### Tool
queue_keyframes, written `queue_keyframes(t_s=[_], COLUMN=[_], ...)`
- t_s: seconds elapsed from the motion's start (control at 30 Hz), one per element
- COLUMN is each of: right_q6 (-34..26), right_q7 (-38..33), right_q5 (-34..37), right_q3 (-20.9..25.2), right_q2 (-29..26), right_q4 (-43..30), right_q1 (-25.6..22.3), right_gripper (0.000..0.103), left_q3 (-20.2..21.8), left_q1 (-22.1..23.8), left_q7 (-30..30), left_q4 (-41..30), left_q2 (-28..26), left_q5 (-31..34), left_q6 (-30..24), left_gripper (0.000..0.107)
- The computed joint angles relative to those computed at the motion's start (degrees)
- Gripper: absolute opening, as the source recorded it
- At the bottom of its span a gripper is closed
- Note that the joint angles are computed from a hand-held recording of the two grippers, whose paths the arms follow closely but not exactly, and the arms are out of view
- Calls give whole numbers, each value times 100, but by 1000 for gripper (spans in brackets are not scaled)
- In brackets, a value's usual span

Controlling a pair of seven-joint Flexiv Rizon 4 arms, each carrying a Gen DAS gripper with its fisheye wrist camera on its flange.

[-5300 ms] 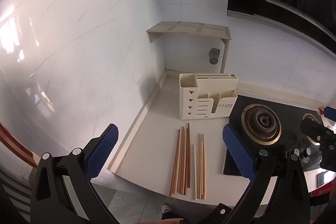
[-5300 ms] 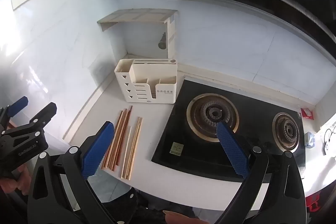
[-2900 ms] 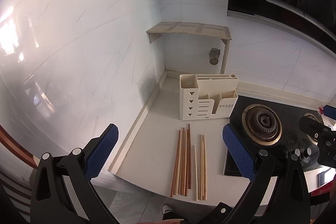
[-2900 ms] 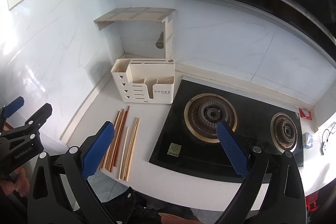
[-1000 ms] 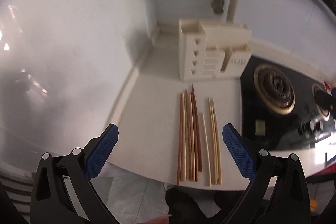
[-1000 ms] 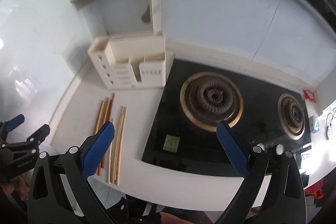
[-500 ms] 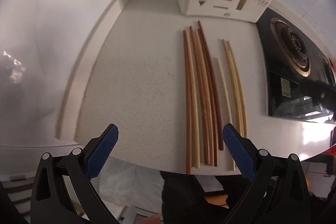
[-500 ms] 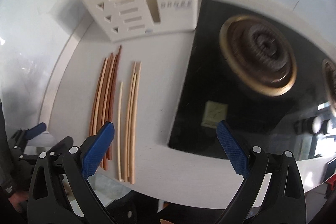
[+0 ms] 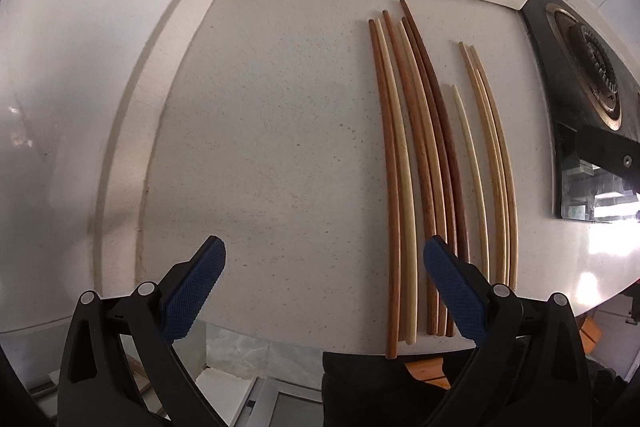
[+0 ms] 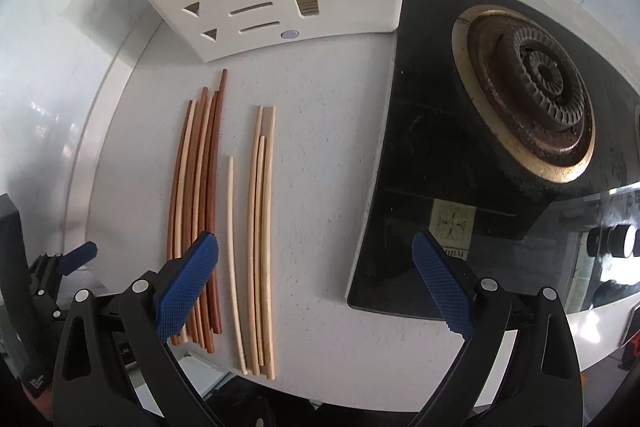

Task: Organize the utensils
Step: 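Lower both tools to the chopsticks and close each on one chopstick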

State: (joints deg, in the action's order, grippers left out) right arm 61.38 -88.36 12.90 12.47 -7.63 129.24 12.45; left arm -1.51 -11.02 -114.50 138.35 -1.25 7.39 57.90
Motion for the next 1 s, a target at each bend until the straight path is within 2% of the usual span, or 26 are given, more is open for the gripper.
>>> queue_keyframes(t_s=[0.2,0.43,0.7,0.8,1.0], right_q6=[146,137,219,147,-64], right_q7=[-18,-177,-279,-316,-413], right_q5=[-166,-11,148,211,356], right_q3=[-25,-46,-60,-62,-91], right_q2=[-23,135,155,140,87], right_q4=[11,20,-44,-88,-198], right_q1=[-1,-113,-81,-95,-157], right_gripper=[98,98,98,98,98], left_q3=[-35,-11,20,-7,-49], left_q1=[-13,-56,-126,-149,-189], left_q7=[-89,-36,-69,4,154], left_q4=[-327,-565,-911,-1024,-919], left_q2=[-239,-463,-758,-897,-1055], left_q5=[179,36,76,-43,-527], left_q6=[-290,-617,-910,-1025,-788], left_gripper=[95,84,83,77,61])
